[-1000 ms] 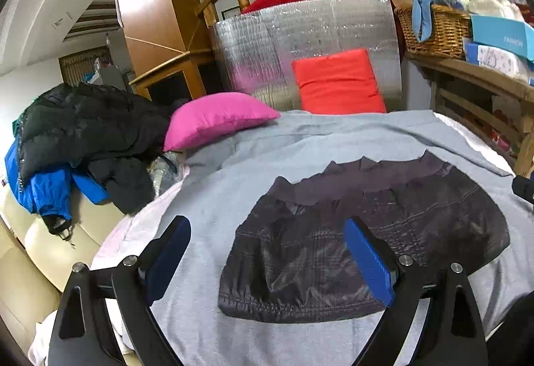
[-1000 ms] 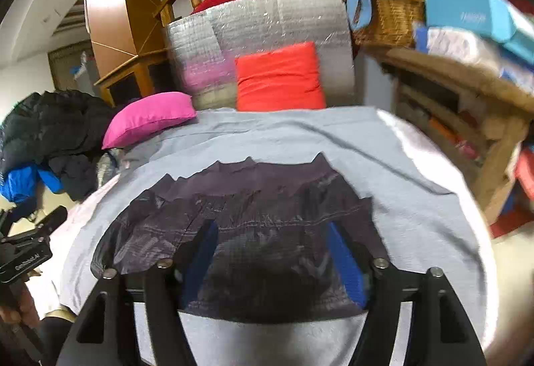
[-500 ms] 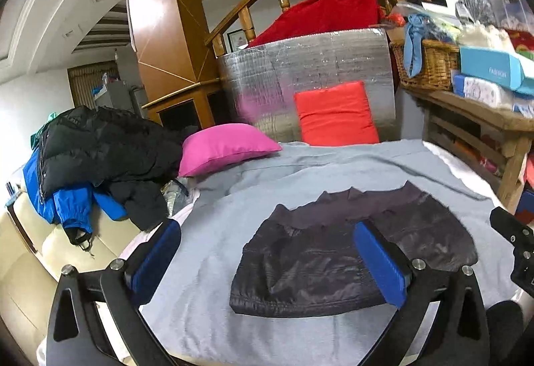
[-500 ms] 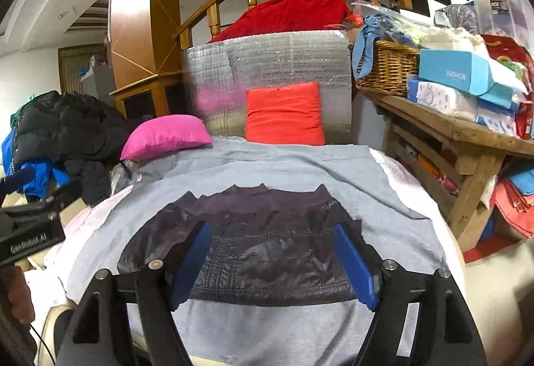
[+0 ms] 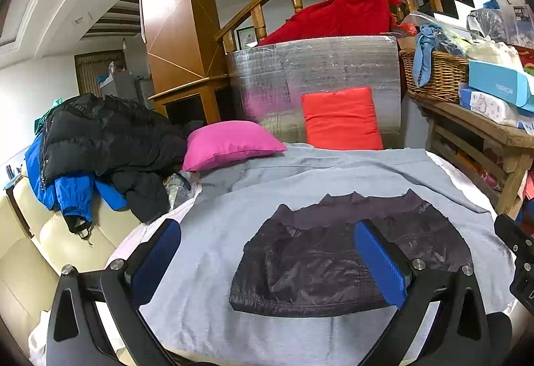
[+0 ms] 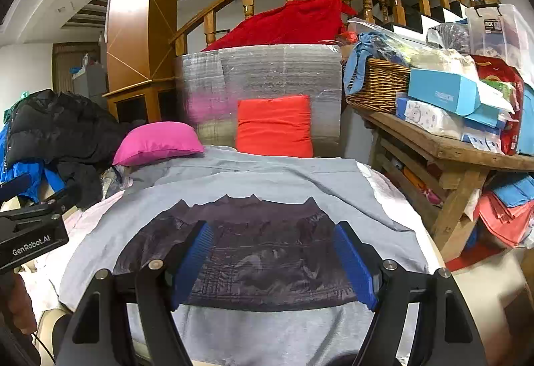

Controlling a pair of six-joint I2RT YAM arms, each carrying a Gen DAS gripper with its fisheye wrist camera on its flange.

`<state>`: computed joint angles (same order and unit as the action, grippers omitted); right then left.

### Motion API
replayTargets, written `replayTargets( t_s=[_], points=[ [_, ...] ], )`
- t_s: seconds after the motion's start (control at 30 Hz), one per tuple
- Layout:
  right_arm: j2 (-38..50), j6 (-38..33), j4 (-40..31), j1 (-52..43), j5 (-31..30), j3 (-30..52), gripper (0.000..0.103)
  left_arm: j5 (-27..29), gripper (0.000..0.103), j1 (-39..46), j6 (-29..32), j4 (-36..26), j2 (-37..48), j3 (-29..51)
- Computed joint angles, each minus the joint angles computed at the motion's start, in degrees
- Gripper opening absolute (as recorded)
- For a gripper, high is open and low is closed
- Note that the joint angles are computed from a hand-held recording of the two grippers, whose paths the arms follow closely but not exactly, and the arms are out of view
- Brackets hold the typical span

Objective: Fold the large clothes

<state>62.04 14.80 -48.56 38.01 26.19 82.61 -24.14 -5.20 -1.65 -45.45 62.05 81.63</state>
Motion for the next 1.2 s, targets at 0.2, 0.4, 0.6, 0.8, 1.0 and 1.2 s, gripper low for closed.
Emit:
replayTargets(
  t_s=[0.2, 0.4, 0.6, 0.8, 1.0, 1.2],
  points=[
    [1.4, -0.3, 0.2, 0.8, 0.6, 0.8, 0.079, 1.9, 0.103, 1.9, 0.2, 0.1, 0.8, 0.5],
    [2.7, -0.4, 0.6, 0.9, 0.9, 1.8, 0.079, 2.4, 0.103, 2.4, 0.5, 0.2, 0.9, 0.7],
    [4.0, -0.9, 1.0, 0.5, 0.7, 2.7, 0.079, 2.9, 0.103, 3.4, 0.7, 0.4, 1.2, 1.0],
    [5.6, -1.4, 1.4, 0.1, 0.3, 3.9, 0.079, 4.1, 0.103, 4.4, 0.9, 0.4, 2.4, 2.0],
    [7.8, -2.2, 1.9, -1.1, -0.8, 5.5, 0.079, 5.5, 0.103, 5.7, 1.3, 0.5, 3.8, 2.9],
    [10.7, -2.9, 2.6, -1.9, -1.6, 7.3, 0.079, 7.4, 0.103, 7.4, 1.9, 0.9, 5.8, 3.6]
  ],
)
